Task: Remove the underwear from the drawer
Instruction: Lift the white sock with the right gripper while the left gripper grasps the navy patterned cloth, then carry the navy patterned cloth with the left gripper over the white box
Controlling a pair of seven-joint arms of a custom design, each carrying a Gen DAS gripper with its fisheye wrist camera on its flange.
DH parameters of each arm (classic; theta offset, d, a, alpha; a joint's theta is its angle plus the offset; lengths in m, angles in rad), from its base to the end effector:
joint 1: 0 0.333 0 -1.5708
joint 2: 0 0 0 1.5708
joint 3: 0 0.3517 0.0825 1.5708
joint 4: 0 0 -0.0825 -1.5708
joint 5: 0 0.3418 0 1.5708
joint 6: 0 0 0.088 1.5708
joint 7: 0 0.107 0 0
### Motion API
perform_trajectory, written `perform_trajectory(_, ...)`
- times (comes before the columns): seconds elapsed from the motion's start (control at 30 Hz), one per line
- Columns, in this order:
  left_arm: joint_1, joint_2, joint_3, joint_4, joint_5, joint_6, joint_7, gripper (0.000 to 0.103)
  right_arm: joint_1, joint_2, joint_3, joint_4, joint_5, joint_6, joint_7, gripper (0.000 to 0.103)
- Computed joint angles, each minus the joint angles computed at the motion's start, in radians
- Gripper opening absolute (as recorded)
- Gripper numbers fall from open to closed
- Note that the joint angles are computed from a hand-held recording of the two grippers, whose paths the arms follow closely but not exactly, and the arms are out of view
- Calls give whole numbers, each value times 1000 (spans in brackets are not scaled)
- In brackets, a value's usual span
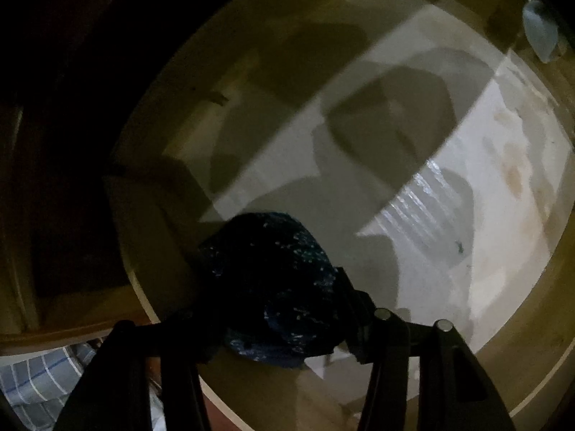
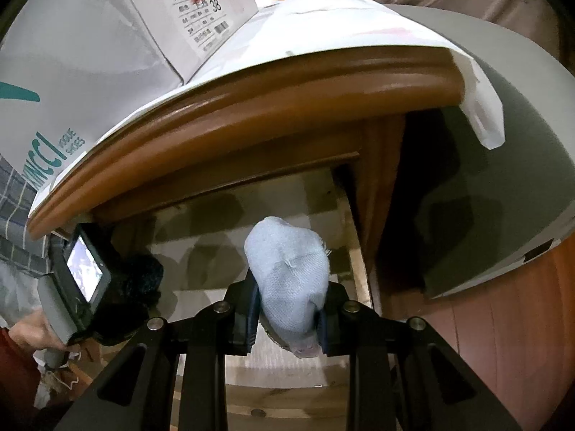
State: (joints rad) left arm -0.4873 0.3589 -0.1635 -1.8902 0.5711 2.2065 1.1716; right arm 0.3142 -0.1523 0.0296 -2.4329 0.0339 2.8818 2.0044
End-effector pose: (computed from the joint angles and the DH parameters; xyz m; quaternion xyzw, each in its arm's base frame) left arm 0.4977 -0.3449 0.3781 -0.4601 0.8659 0.0644 0.1855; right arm 0.4470 0.1586 0.4945 -0.6341 0.7143 -0.1081 0.2757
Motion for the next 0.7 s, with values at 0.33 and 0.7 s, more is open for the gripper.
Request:
perform_trajectory(0.33,3,-12,-11,-26,-19,17,35,20,4,11,-2,2,21,10,-13,24)
perform_trajectory(0.7,19,-156,-70,-158,-171,110,59,19,4,19,-2,12,37,-11,-33,24)
